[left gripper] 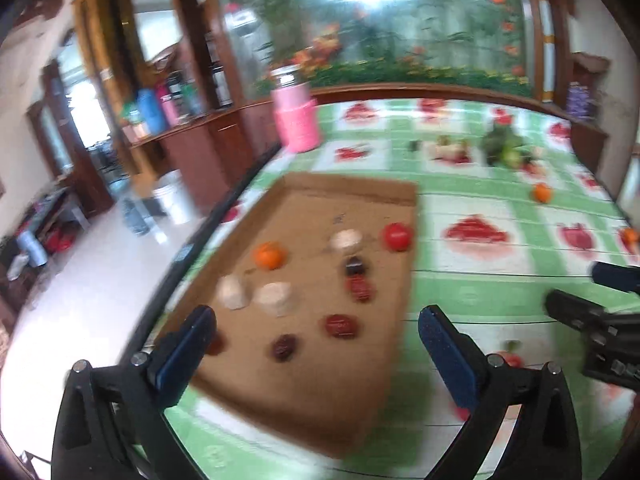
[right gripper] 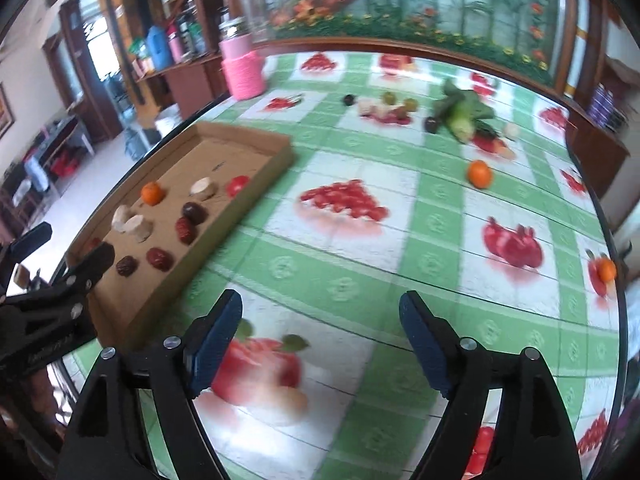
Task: Organize fruits
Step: 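Withdraw both open grippers from the box toward the loose mandarins, then grasp a mandarin with the right gripper while the left gripper grasps another mandarin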
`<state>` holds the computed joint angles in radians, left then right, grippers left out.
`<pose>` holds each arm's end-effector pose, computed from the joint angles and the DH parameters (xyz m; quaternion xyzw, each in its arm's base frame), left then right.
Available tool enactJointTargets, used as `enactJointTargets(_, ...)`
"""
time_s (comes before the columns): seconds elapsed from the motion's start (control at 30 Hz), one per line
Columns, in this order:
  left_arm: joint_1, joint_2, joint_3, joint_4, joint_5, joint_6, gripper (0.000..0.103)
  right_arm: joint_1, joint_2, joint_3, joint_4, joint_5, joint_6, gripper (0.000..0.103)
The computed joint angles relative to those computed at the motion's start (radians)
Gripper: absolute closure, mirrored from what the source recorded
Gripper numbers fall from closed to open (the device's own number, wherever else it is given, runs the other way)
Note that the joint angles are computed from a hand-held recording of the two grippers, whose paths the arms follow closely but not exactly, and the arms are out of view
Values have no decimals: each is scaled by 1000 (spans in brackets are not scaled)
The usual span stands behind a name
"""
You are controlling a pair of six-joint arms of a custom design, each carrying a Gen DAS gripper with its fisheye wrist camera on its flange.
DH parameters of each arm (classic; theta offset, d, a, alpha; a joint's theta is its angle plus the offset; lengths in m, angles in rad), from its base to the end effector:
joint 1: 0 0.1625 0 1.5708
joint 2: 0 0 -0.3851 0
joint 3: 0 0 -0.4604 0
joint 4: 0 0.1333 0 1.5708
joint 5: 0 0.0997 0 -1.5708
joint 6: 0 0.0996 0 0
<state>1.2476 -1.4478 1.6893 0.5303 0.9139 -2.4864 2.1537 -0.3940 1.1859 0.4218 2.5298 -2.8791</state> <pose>0.0312 -0.5180 0.3081 0.2990 0.8287 -0.3140 0.3539 0.3766 -0.4771 -0.1058 0.0584 -0.8750 0.3299 0.3494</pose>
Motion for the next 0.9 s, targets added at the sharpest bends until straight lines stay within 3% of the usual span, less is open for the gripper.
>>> enactJointTargets(0.13, -19, 32, -17, 93, 54, -95, 1, -14, -64, 83, -40, 47, 33, 22)
enactJointTargets(0.33, -51, 91, -18, 142, 58, -128, 1, -71, -206, 254, -124, 82, 97, 22)
enactJointTargets(0.53, -84, 142, -21, 187, 34, -178, 1, -146, -347, 386, -155, 262, 199, 22)
enactJointTargets(0.6, -90, 169, -37, 211, 42, -192, 1, -186, -409, 435, -156, 297, 258, 22)
enactJointTargets(0.7, -95, 203, -57, 217, 43, -216, 1, -239, -485, 495, -183, 344, 282, 22)
enactJointTargets(0.9, -109, 292, -117, 220, 43, -209, 0, -327, -539, 530, -183, 324, 258, 22)
